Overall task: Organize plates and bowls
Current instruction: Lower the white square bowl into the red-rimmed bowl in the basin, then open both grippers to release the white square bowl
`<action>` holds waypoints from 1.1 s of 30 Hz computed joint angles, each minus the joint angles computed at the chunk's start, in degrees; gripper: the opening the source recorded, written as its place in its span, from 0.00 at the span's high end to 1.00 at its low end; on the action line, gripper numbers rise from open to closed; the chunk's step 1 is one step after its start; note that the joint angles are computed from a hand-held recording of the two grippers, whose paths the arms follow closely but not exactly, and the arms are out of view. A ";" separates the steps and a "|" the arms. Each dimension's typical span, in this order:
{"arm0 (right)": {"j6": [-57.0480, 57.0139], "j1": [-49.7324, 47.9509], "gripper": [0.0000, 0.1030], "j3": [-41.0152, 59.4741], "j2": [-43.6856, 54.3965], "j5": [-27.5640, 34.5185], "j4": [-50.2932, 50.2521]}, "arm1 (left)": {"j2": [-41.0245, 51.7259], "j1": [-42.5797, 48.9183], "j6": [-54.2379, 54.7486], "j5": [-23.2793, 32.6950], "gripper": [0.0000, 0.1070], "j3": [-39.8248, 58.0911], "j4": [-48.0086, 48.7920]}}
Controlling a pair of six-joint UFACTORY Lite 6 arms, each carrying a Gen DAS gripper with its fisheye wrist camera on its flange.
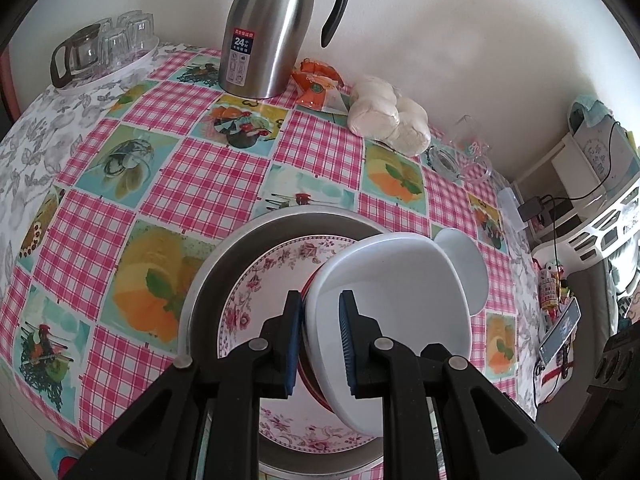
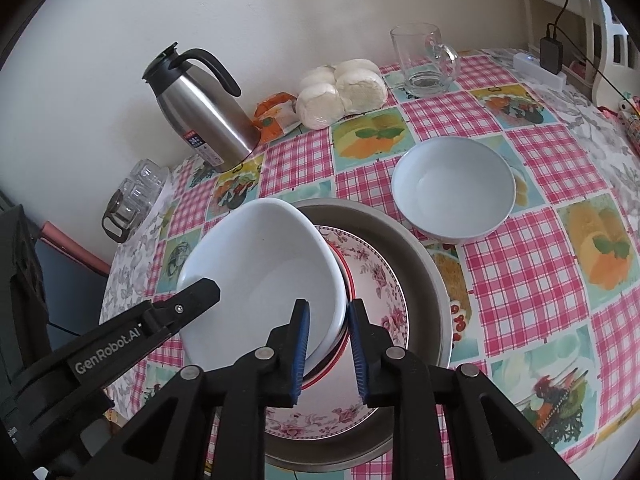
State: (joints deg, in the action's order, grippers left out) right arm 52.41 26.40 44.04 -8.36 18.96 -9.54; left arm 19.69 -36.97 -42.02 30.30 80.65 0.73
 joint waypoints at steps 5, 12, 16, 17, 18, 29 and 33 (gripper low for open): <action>2.08 0.76 0.75 0.43 0.34 0.45 -2.45 | -0.47 -0.02 -0.82 -0.58 0.84 -0.37 0.47; 1.94 0.74 0.73 0.88 0.64 0.78 -1.96 | -1.99 -0.09 -2.79 -1.38 0.83 -1.35 2.59; 3.74 1.12 0.73 0.75 -0.54 1.51 -3.66 | -3.46 -0.30 -4.48 -1.61 0.82 -1.85 4.92; 4.91 1.39 0.73 0.79 -0.79 1.71 -4.79 | -3.83 -0.47 -5.09 -1.60 0.82 -1.87 5.82; 6.35 1.66 0.73 0.79 -1.25 1.95 -6.35 | -4.25 -0.64 -5.73 -1.63 0.82 -2.00 6.73; 11.93 1.23 0.67 0.23 -3.57 3.53 -11.77 | -5.87 -1.85 -14.73 1.25 0.66 -2.13 16.91; 13.26 0.95 0.56 0.01 -3.84 4.14 -13.36 | -5.46 -1.84 -16.20 2.52 0.60 -1.92 18.05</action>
